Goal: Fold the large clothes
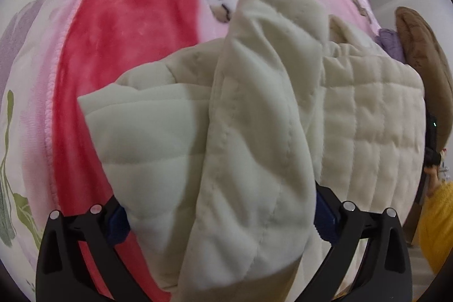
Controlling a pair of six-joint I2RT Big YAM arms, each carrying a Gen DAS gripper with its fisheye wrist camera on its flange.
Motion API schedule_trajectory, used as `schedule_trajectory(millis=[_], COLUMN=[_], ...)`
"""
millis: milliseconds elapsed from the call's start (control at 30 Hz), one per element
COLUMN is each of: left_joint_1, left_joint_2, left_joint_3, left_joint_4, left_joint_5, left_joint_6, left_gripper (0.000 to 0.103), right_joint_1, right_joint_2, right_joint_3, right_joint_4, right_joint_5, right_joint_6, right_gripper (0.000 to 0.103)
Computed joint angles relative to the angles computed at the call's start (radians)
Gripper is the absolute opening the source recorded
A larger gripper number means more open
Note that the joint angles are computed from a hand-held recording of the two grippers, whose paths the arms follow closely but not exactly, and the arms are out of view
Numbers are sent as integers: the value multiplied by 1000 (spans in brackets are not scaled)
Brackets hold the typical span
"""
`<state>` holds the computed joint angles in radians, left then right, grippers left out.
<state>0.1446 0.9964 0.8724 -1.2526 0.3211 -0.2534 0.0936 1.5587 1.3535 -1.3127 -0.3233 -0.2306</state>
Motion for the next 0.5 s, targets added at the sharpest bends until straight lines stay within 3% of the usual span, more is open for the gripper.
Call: schedule_trajectory(millis=[67,167,233,333,400,500], left_joint_1=[-26,-108,-180,-312,-383,-428], left_joint_2=[4,-19,-23,-7,-6,-83], left_joint_3=[8,15,33,85,116,151], left_joint_4=[3,17,5,-42,-76,-107], left_joint_5=[-30,-110,-192,-384,-494,-572], left_joint_6=[-48,-121,-183,-317,-384,-515], left_gripper=[94,71,49,28,22,19], right_joint_1=[39,77,98,145,159,81], right_joint_2=[-42,-86,-116,-185,-215,-255], right_joint_3=[-28,-51,-61,-96,-79,-23], right_joint_4=[36,59,80,127,135,86], right_joint_5=[31,69,111,200,258,183], right_joint_6=[15,44,83,99,93,137], right_gripper=[66,41,34,23,19,16])
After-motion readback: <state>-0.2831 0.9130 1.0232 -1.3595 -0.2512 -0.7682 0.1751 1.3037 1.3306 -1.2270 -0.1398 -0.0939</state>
